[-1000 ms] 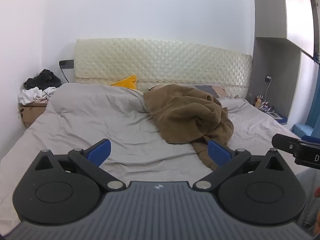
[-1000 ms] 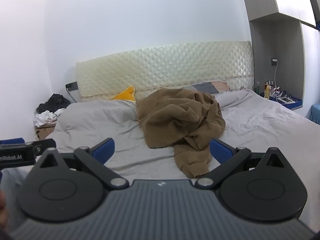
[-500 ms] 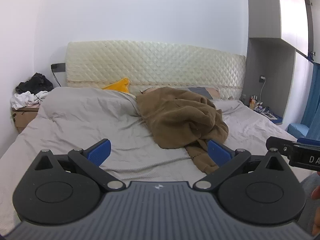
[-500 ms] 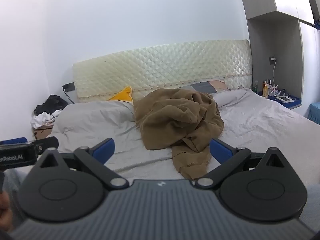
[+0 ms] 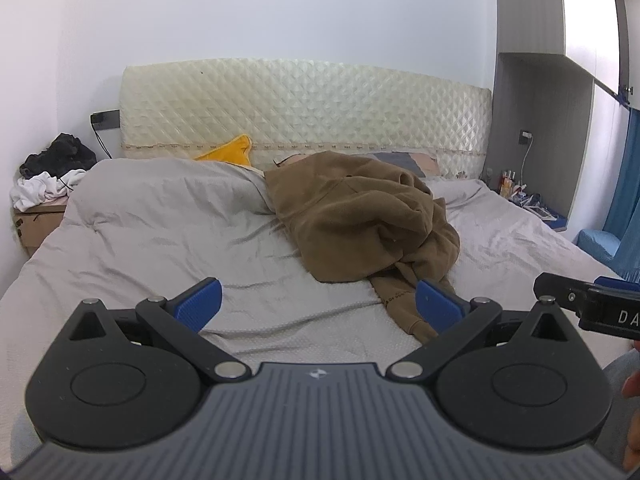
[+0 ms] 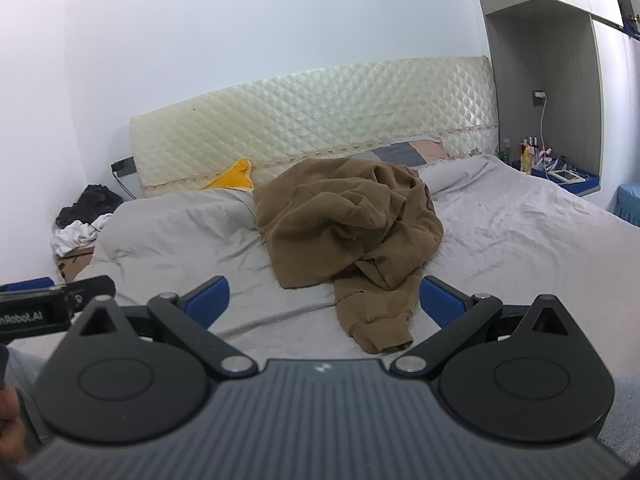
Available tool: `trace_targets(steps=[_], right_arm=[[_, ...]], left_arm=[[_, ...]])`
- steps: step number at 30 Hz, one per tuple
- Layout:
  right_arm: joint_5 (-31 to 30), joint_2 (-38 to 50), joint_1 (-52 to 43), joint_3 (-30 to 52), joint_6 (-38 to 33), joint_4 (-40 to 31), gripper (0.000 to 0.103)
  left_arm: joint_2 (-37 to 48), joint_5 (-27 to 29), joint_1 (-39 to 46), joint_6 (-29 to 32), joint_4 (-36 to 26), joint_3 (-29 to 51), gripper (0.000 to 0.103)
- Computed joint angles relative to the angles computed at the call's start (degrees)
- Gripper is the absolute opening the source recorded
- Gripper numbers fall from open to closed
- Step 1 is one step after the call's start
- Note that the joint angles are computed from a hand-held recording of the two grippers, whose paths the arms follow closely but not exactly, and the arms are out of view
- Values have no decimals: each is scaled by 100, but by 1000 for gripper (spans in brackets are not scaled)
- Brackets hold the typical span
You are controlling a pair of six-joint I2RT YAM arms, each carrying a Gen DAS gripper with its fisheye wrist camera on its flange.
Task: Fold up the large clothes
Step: 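Move both grippers toward the crumpled brown hoodie on the bed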
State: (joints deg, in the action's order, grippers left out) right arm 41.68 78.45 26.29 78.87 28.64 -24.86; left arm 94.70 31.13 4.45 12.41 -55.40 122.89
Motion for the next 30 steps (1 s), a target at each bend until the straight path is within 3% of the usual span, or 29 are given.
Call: trace_targets(steps=[8, 13, 30], right_arm=[[-362, 33, -353, -174, -180, 267, 103], [-657, -11, -522, -259, 66, 299, 103], [-708, -175, -503, -574, -9, 521, 103]], left_arm=[[133, -263, -332, 13, 135, -105, 103], [120, -614, -538, -66, 312, -247, 103], [14, -578, -440, -108, 263, -396, 103]])
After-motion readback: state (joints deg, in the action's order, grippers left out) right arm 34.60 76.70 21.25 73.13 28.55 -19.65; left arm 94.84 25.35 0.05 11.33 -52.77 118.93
